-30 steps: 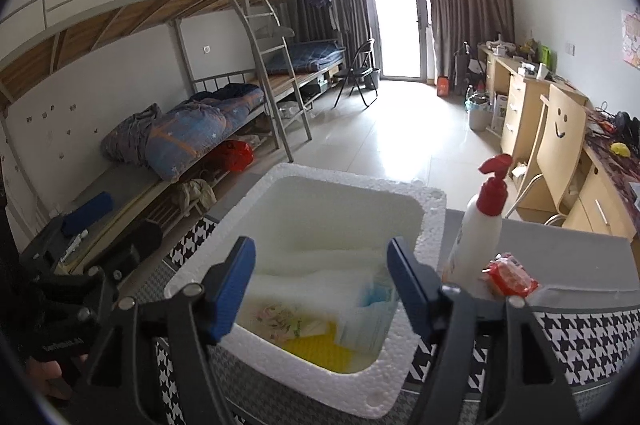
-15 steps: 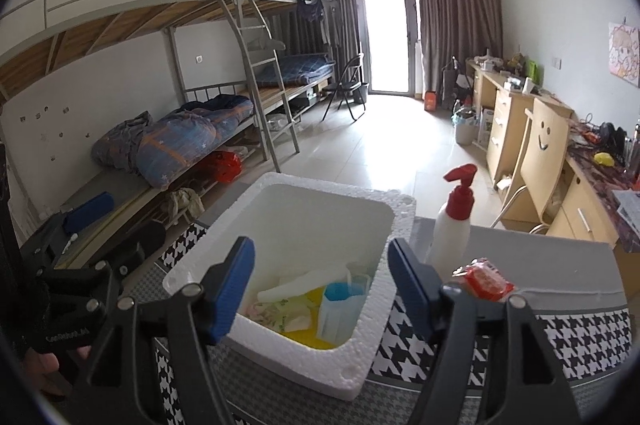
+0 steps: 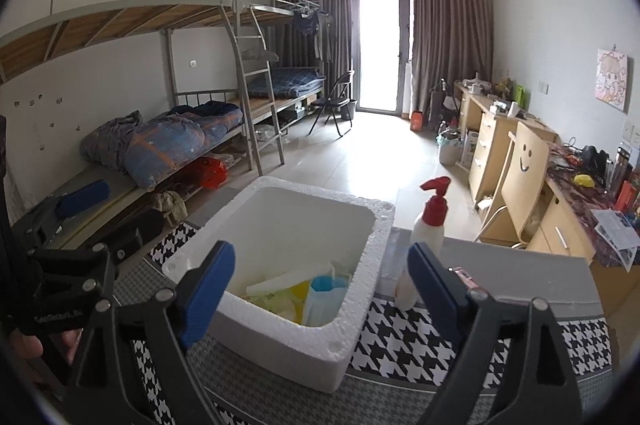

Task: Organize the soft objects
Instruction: 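Withdraw both tools from the box back toward the table items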

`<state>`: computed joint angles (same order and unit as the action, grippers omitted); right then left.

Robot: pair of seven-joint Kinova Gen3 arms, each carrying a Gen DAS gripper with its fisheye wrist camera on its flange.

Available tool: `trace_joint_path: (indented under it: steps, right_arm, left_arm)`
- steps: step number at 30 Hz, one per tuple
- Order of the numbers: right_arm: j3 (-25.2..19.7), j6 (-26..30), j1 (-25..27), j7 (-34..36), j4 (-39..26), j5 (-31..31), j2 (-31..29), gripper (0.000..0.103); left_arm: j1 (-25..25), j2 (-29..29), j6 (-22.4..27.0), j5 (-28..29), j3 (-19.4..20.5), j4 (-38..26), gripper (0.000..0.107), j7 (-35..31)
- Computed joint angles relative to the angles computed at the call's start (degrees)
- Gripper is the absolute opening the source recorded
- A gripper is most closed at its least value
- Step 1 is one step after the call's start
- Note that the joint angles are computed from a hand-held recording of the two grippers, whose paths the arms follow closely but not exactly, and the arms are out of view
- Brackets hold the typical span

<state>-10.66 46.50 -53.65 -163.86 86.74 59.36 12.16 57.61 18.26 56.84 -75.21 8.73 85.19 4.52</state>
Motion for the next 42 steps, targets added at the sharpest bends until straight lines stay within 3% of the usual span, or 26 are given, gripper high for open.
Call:
trace_joint_path:
  steps: [42]
  right_arm:
    - [-7.6, 10.6, -0.8, -13.7, 9.1, 9.0, -6.5, 0.091]
  left_arm:
    - [2.4, -1.3, -2.8, -4.7, 2.9, 3.1, 0.102, 2.6]
